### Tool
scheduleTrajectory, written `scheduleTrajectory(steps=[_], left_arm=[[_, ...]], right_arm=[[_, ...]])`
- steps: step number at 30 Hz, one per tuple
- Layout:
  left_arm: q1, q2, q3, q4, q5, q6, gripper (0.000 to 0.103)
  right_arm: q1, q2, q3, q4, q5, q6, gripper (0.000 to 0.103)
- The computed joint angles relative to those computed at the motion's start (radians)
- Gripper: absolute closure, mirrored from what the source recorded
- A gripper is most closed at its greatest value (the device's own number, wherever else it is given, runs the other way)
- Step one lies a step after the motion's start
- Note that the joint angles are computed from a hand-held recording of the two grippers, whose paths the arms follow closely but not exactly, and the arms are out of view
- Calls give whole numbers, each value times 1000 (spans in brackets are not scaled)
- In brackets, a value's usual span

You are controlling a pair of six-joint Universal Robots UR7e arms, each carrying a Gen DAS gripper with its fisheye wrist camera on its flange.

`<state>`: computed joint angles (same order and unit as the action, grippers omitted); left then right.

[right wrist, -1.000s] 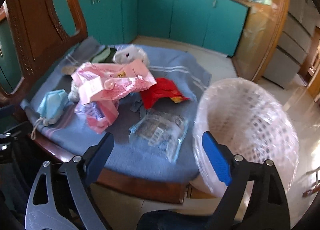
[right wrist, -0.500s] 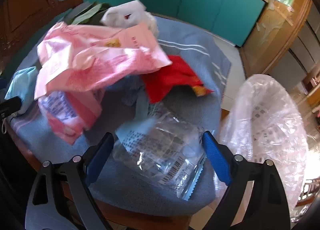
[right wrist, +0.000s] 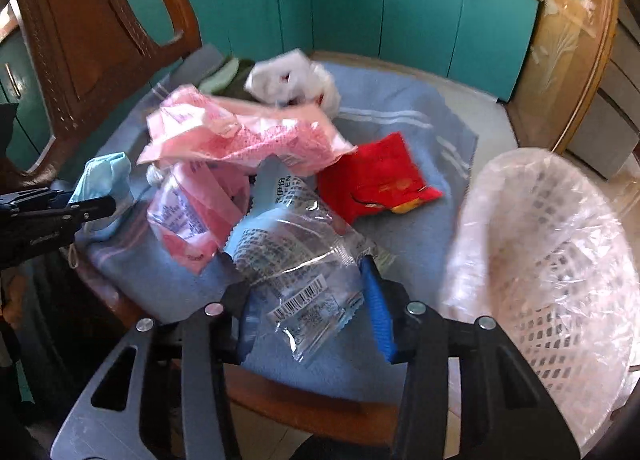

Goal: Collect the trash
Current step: 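Carry the mask and clear wrapper into the wastebasket and open both grippers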

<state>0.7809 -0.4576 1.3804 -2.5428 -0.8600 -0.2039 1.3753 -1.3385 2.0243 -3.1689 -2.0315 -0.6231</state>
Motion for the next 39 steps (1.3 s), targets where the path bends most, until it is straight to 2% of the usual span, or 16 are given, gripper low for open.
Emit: scheduleTrajectory(steps=[7, 12, 16, 19, 21, 23, 28, 29, 30, 31, 33, 34, 37, 39], left_arm=[[-29, -35, 43, -88, 4, 43, 67], [-63, -35, 35, -141, -46, 104, 67], [-89, 12, -39, -114, -132, 141, 67], [-119, 62, -107, -84, -195, 183, 67], [-137, 104, -164, -50, -236, 207, 67], [-151, 159, -243, -6, -299, 234, 67], [-187, 321, -461, 92, -410, 288, 65], [-191, 367, -530, 139, -439, 293, 63], [-196, 405, -588, 182, -457, 300, 56], [-201, 430, -623, 205, -466, 308, 42], [-212, 483, -695, 248, -452, 317, 23], [-217, 492, -703, 247, -440, 315, 21], [-216, 448, -622, 189, -445, 308, 13], [-214, 415, -569, 147, -415, 293, 12]], right_arm=[[-21, -110, 57, -111, 41, 20, 57], [-41, -149, 28, -201, -57, 29, 57], [-125, -169, 23, -161, -73, 139, 57], [-172, -203, 22, -77, -65, 258, 48], [-197, -238, 40, -87, -6, 302, 25], [-212, -255, 57, -131, 24, 339, 14], [-276, -300, 88, -236, 112, 514, 14], [-287, -307, 88, -246, 121, 544, 14], [-304, -318, 100, -272, 131, 576, 14], [-317, -326, 109, -293, 137, 600, 14], [-328, -336, 118, -305, 138, 620, 13], [-333, -344, 120, -294, 143, 619, 12], [-333, -346, 118, -268, 150, 594, 12], [-330, -344, 118, -269, 151, 584, 12]])
